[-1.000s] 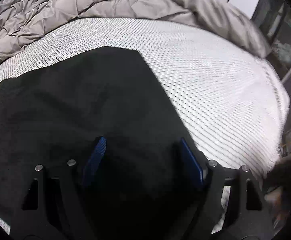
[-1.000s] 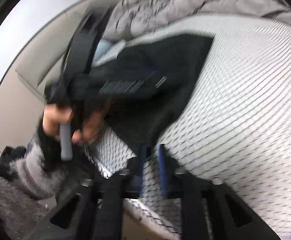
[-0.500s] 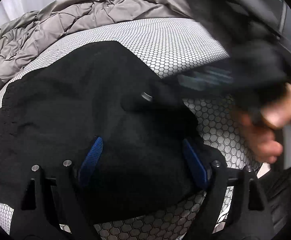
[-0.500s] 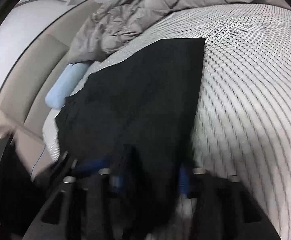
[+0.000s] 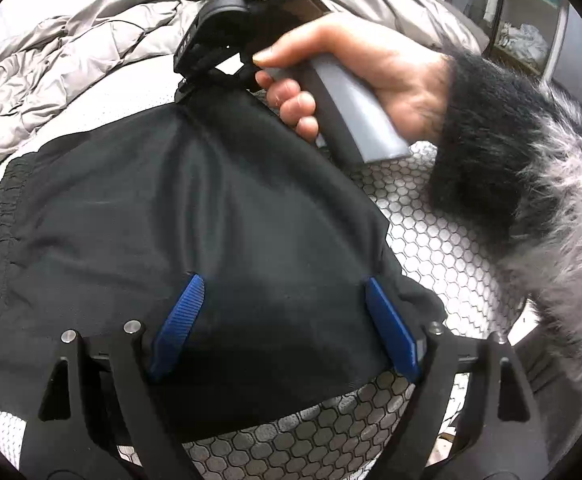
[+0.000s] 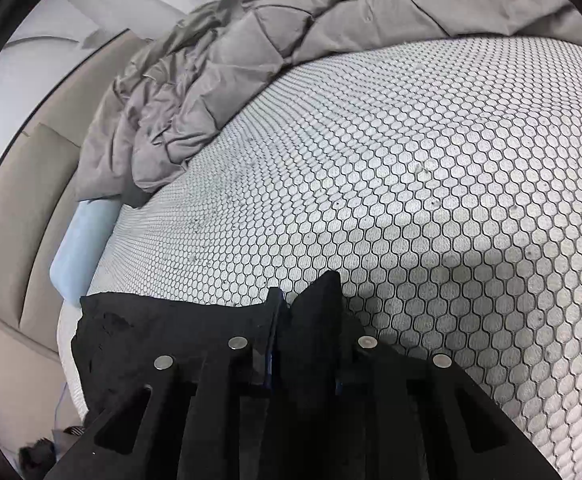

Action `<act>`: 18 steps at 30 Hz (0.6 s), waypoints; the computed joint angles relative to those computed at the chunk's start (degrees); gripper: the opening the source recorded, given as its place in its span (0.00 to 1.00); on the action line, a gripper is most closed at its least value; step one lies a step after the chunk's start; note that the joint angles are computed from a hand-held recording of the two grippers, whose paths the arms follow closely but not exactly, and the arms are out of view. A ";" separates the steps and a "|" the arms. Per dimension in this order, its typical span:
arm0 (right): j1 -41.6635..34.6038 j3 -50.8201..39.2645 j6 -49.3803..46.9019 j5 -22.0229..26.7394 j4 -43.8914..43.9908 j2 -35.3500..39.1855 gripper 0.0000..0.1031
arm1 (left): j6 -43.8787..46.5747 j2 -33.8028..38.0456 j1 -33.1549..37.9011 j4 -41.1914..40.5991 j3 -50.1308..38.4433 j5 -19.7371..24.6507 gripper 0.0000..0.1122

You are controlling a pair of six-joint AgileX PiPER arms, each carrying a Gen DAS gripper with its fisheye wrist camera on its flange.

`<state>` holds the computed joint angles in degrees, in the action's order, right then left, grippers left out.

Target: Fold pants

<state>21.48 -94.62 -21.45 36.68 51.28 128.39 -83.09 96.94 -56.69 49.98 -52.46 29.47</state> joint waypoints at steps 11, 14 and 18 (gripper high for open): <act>-4.95 46.78 -44.64 3.63 38.92 -22.39 0.66 | -9.54 -28.14 10.15 7.68 17.64 1.94 0.74; -3.04 47.09 -51.44 4.20 45.09 -21.21 0.48 | -2.59 -33.52 23.16 0.42 21.95 -3.03 0.74; -1.29 41.68 -46.26 0.32 44.33 -17.43 0.10 | 20.29 -35.86 41.88 -20.08 24.88 -11.39 0.74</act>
<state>20.19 -52.94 -67.71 37.00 95.61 110.96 -62.79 61.08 -14.81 29.89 -27.58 18.09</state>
